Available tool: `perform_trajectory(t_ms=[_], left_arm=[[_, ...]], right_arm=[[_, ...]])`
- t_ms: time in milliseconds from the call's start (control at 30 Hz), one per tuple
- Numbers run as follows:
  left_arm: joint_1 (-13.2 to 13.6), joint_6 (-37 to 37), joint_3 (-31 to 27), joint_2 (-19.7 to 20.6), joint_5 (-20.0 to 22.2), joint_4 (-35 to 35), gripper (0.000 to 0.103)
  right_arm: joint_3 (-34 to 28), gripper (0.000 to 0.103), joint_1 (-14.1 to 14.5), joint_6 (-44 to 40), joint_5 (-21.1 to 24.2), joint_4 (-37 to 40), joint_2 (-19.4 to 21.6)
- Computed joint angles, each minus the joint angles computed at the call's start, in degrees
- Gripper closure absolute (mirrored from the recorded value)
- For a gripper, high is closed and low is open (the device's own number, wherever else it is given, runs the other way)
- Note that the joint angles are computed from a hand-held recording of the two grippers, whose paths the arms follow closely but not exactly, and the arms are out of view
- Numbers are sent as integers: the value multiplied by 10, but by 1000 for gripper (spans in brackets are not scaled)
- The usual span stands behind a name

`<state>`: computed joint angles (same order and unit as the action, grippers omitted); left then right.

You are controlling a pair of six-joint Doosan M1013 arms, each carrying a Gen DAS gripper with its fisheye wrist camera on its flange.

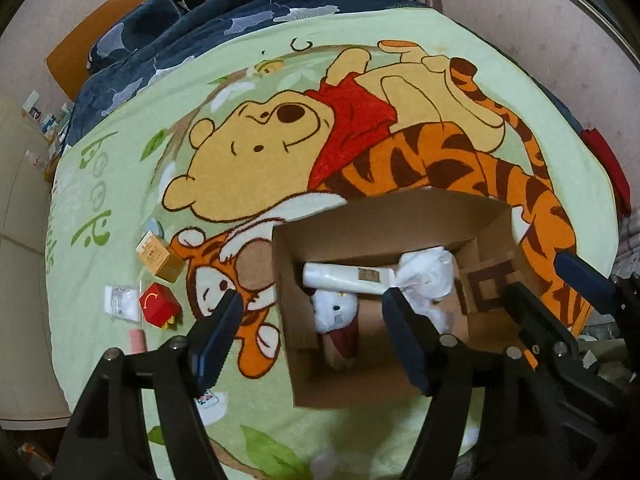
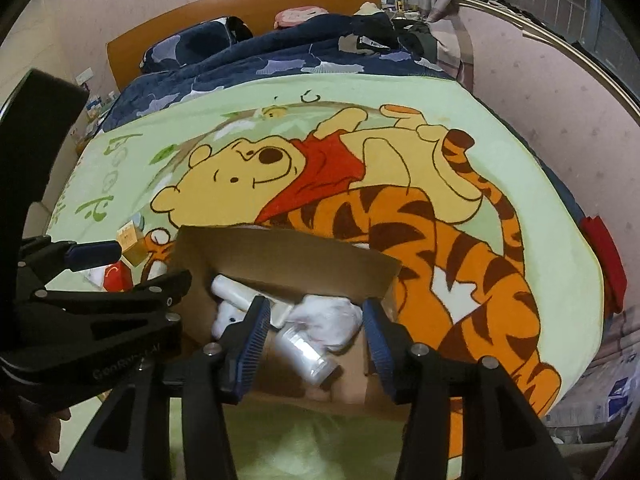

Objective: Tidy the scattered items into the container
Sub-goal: 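Release the white tube into the box with left tool while right tool drops the clear container in, then withdraw both tools from the box toward the remaining items on the blanket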

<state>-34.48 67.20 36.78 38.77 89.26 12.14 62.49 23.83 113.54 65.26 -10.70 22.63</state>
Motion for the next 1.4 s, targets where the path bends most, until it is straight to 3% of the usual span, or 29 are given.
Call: perform_trajectory(t_ms=[600, 1067, 1400], left_arm=[[-9, -12, 26, -25, -18, 13, 29], [-23, -30, 123, -104, -64, 18, 29], [-29, -47, 152, -132, -86, 33, 29]], right_arm=[[13, 54, 7, 14, -8, -16, -20], [48, 54, 44, 56, -8, -49, -67], [54, 54, 63, 68, -11, -76, -82]])
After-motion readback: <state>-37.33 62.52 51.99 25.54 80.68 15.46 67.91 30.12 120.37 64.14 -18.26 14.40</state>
